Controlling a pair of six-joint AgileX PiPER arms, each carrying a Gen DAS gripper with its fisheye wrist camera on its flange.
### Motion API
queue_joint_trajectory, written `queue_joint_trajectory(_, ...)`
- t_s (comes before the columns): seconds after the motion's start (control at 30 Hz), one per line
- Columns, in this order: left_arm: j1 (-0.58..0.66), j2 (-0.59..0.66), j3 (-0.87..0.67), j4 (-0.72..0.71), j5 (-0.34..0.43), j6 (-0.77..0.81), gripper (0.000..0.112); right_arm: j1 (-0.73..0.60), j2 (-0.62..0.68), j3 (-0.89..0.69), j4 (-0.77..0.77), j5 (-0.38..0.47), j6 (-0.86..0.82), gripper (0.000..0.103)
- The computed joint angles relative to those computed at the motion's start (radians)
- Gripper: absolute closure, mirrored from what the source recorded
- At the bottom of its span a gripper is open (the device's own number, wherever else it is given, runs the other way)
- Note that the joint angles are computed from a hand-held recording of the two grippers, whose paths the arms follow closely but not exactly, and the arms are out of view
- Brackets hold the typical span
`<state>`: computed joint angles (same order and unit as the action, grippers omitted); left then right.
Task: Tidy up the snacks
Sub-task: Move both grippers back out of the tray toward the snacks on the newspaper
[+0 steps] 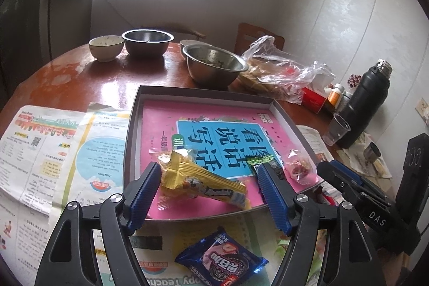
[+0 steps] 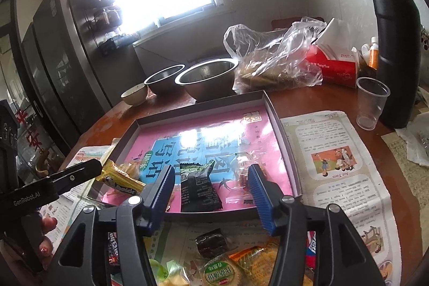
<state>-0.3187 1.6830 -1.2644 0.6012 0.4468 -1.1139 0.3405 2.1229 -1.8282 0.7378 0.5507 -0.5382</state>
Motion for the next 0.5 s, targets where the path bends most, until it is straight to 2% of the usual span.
queue_joint_trajectory(0.5,-0.055,-0.027,-0.009,-0.016,0.028,0.019,0.036,-0.045,-0.110,0.118,0.095,-0.028,-0.123,0.042)
